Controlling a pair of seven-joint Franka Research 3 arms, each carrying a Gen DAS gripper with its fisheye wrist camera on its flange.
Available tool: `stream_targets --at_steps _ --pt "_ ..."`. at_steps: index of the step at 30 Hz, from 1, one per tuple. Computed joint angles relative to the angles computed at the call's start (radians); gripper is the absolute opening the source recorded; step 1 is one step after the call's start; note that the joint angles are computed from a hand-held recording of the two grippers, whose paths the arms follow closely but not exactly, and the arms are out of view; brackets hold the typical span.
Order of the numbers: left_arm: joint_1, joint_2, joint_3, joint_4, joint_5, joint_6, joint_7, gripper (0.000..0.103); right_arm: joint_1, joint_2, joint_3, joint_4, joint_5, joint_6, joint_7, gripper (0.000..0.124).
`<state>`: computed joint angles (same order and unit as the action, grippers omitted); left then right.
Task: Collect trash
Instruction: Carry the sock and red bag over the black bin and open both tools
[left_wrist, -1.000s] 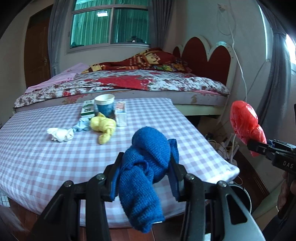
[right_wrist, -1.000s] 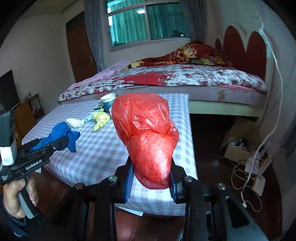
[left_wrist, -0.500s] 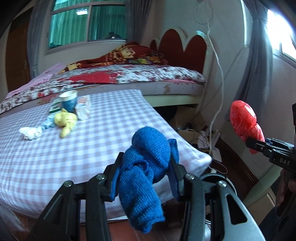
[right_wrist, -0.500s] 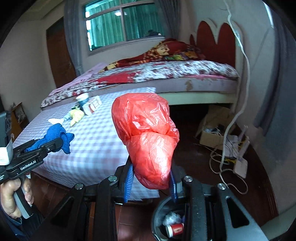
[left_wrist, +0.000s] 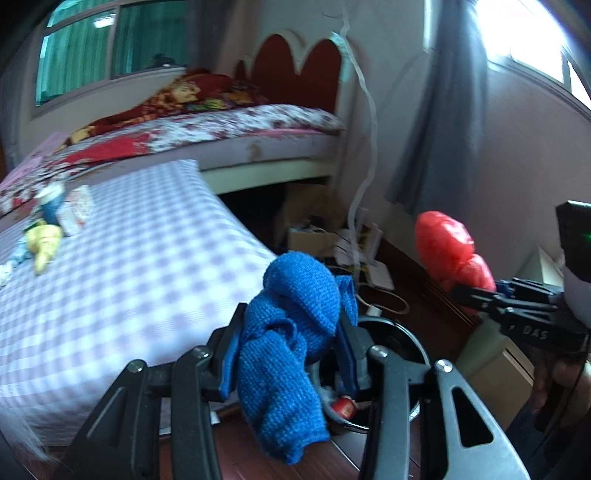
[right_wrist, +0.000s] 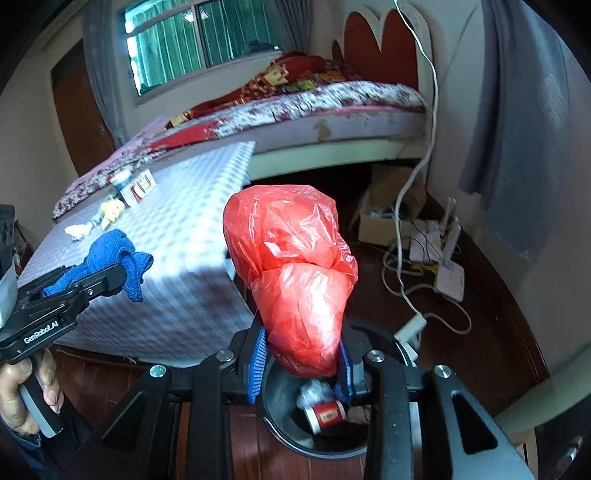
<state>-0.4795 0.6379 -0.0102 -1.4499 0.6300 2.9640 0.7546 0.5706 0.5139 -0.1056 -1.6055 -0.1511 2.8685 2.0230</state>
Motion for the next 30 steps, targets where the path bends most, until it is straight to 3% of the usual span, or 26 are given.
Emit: stream_targets --at_steps 6,13,16,21,23,24,25,26,30 --pt "0.050 0.109 -0.149 0.123 -0.114 -0.067 0.215 0.045 -0.039 -0.038 0.020 -0.080 0.011 -0.033 -0.043 0.034" --pt "0.050 0.287 -0.234 0.348 -0.270 -0.195 0.437 0.045 -0.106 -0.007 0.075 -0.074 0.069 -0.111 -0.155 0.034" --pt "0.041 0.359 -0.254 0.445 -0.328 -0.268 0.526 0.045 -0.120 0.030 0.087 -0.042 0.093 -0.162 -0.203 0.034" --pt "0.012 0.443 -0.239 0.584 -0.413 -0.374 0.593 0.045 -0.139 0.069 0.104 -0.017 0.140 -0.190 -0.256 0.034" --pt "0.011 0.467 -0.246 0.623 -0.444 -0.398 0.618 0.051 -0.149 0.088 0.112 0.004 0.158 -0.203 -0.284 0.040" --pt "0.004 0.497 -0.242 0.674 -0.459 -0.415 0.634 0.068 -0.156 0.110 0.119 0.031 0.164 -0.227 -0.311 0.051" --pt "-0.011 0.523 -0.219 0.720 -0.463 -0.433 0.622 0.093 -0.141 0.128 0.100 0.052 0.147 -0.253 -0.311 0.085" --pt "-0.026 0.530 -0.185 0.731 -0.457 -0.438 0.585 0.102 -0.105 0.147 0.052 0.061 0.087 -0.269 -0.263 0.093" --pt "-0.041 0.482 -0.123 0.647 -0.419 -0.434 0.481 0.102 -0.126 0.173 0.066 0.097 0.119 -0.343 -0.259 0.094"
